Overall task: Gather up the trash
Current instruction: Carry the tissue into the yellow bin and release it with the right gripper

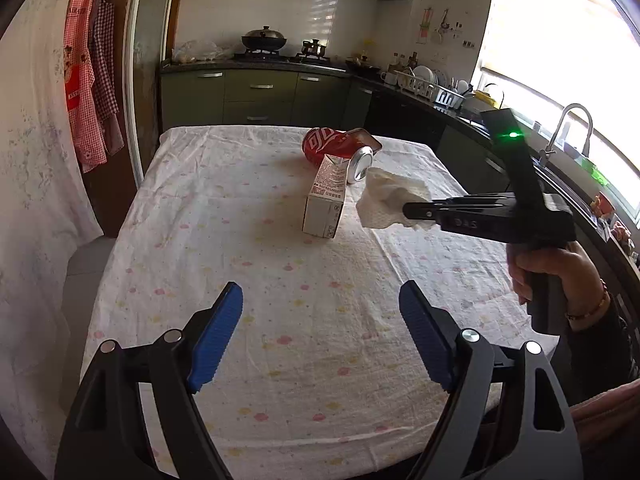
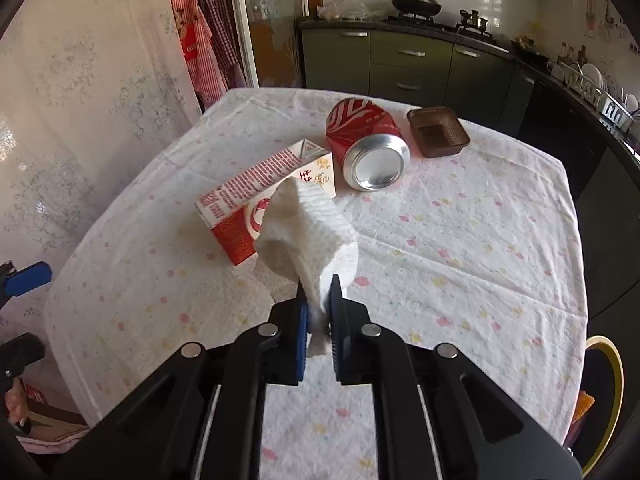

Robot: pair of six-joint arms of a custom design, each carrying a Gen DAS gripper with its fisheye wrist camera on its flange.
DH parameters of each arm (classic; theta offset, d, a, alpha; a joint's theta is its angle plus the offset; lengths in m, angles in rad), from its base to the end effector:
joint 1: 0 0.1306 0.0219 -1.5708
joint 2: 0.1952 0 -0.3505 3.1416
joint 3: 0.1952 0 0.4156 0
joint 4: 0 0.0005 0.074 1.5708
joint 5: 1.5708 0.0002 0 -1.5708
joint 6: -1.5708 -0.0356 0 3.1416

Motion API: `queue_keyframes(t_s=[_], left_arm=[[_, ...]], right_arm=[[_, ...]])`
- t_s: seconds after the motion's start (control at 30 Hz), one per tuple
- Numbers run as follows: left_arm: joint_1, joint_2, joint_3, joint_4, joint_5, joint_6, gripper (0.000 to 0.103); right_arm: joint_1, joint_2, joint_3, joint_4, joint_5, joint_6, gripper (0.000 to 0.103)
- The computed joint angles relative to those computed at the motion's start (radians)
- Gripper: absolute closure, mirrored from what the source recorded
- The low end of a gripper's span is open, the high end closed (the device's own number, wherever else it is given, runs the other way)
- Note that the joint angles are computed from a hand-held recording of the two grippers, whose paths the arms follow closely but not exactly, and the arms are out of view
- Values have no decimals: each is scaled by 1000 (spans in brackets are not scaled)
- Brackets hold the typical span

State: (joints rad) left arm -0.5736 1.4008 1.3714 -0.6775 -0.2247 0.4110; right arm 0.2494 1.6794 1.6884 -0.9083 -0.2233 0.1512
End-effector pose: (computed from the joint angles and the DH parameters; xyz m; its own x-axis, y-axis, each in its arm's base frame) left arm 0.4481 -0.2807 0.3980 -0.6546 -0.0408 -0.7549 0.1366 0.9757 -0.1711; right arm 0.5891 0.1577 0.3836 -0.6937 -0.3282 -0.6412 -0.4842 0.8715 0.0777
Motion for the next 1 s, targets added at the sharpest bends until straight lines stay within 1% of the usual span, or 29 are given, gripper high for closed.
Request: queue_keyframes(t_s=[0.13,0.2,0.3,0.4,0.53,0.63,0.7,0.87,0.9,0.93,0.97,1.0], left_arm=[[-13,-2,8,4,-4,-9,21],[-21,-2,13,9,-6,-23,15],[-38,9,31,1,-22,-41,13],[-50,30,58,-19,-24,-51,12],[-68,45,77,-25,-31,-61,12],[-80,60,96,-36,-36,-69,11],[-85,71,113,-48,-38,-72,11],[-98,99,150,-78,-47,-76,11],[-100,104,157,-82,-51,-79,10],[-102,109,164,-86,-54,-81,10],[-104,115,171,-91,-56,-83,9],[-106,121,178,-96,-57,-84,8]], right_arm=[[-47,-148,-135,62,-50,-41,94],[-83,-216,-200,90,-58,-71,94],[-156,-302,-283,122,-39,-114,94],[-238,-343,-326,124,8,-141,93],[-346,-346,-346,124,116,-160,92],[-413,-303,-332,109,167,-175,91],[-441,-260,-313,101,197,-179,91],[-477,-155,-259,87,237,-194,90],[-480,-138,-251,89,248,-197,79],[-484,-128,-247,92,259,-201,71],[-486,-118,-244,100,277,-208,53],[-487,-120,-250,110,292,-212,45]])
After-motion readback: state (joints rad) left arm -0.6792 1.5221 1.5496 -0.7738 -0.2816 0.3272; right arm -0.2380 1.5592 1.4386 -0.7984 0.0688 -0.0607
